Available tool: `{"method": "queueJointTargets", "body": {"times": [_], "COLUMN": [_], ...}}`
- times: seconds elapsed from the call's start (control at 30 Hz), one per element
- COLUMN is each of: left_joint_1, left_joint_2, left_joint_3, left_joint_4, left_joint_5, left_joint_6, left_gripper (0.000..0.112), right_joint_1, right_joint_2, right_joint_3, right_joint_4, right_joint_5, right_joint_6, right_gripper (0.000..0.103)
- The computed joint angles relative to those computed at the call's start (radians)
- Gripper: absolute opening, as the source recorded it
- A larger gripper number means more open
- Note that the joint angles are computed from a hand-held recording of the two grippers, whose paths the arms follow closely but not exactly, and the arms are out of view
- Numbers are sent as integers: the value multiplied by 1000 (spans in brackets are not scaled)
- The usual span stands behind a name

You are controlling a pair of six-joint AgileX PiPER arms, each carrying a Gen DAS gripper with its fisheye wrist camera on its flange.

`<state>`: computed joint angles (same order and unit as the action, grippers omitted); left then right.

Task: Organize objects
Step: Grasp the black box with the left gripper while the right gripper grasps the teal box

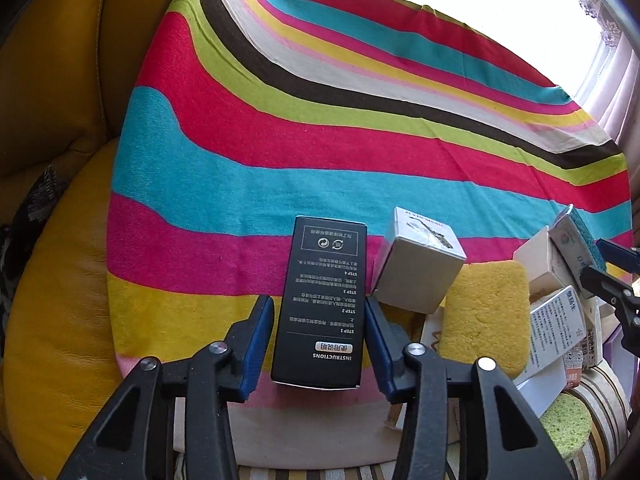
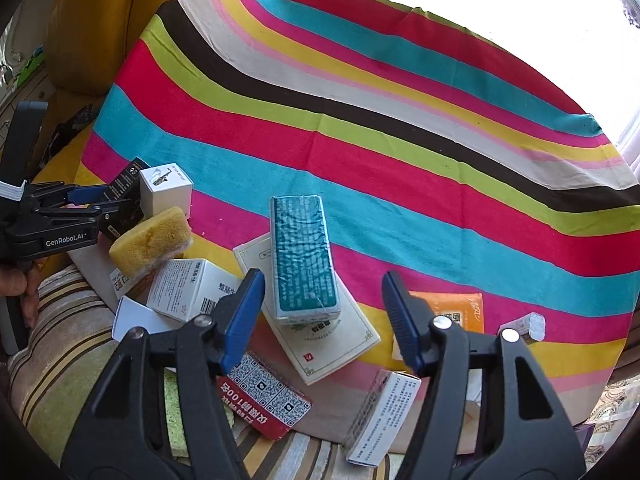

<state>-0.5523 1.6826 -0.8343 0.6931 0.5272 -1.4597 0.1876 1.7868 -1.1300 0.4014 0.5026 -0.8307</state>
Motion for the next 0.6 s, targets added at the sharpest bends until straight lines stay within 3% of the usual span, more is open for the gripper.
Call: {"method": "queueJointTargets", "body": {"times": [0.13, 0.6], "left_joint_1": [-24, -188], "left_joint_2": [2, -62], "left_joint_3": [-4, -19], "left_joint_4": [29, 152], "left_joint_5": [27, 256], "left_joint_6": [-31, -219], "left_gripper": [41, 41], "right_joint_1": [3, -35], "right_joint_2": [30, -95], "right_joint_3": [-14, 125], "right_joint_4": [-16, 134], "right_joint_5": [5, -35], "right_joint_6": [10, -139], "right_gripper": [38, 37]}}
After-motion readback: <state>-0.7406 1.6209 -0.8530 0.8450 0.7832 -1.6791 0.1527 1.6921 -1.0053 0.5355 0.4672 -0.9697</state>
